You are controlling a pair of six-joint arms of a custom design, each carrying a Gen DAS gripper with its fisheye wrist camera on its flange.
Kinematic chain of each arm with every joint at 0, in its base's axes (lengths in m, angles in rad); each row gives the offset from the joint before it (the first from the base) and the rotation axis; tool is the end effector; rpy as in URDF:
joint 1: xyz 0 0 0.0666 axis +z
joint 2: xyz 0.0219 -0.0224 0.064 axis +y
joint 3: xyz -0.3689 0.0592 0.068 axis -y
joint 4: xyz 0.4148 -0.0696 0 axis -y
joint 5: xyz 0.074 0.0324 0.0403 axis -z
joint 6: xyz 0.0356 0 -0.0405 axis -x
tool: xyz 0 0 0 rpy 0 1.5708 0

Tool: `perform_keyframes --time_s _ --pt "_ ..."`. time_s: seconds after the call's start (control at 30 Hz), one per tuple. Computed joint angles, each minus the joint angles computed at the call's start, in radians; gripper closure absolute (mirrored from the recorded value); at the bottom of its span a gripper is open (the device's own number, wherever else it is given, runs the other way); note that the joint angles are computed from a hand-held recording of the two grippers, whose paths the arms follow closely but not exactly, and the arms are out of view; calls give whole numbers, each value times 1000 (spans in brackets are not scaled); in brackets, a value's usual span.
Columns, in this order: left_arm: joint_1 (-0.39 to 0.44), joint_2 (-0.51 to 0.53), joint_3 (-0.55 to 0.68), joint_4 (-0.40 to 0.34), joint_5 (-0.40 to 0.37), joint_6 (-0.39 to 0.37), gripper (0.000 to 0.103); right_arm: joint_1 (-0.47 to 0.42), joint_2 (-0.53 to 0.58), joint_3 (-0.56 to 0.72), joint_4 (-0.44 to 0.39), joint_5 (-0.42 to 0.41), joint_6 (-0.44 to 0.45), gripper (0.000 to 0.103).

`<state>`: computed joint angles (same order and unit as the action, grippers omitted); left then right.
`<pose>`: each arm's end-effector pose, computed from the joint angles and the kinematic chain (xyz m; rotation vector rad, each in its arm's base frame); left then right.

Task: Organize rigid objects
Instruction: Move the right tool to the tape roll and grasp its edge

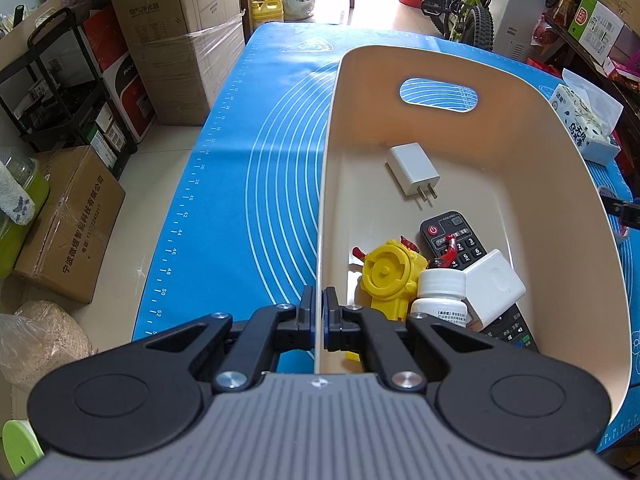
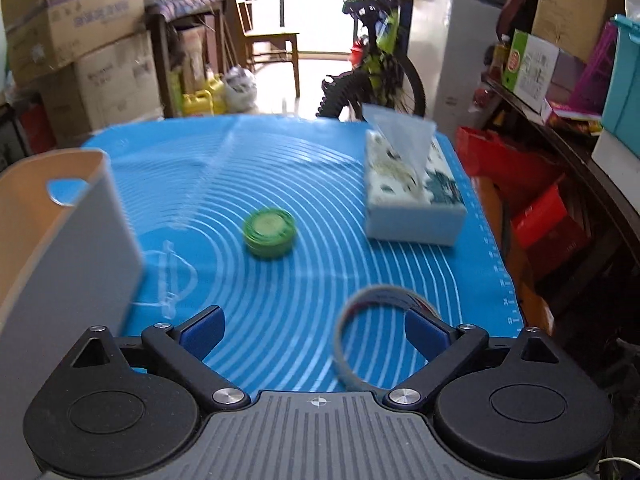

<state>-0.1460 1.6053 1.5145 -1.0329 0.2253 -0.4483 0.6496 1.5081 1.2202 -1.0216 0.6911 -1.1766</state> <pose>0.5553 -0.0901 0.3612 0.8442 2.5232 -0.2064 0.4045 0.2782 0.2872 0.7431 2.3136 -0.2817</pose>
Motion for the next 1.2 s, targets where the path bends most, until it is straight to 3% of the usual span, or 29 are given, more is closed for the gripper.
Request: perform_keyframes --time_s 0.3,0.5,0.67,1.2 --pt "0 0 0 0 0 0 98 -45 40 -24 42 -83 11 31" --pt "0 -1 -1 2 -2 -2 98 -36 39 -30 77 -68 32 47" --pt "2 0 -1 2 0 -2 98 -28 58 -2 63 -65 58 87" --pt "3 0 -1 2 -1 -3 98 44 26 39 -22 69 66 87"
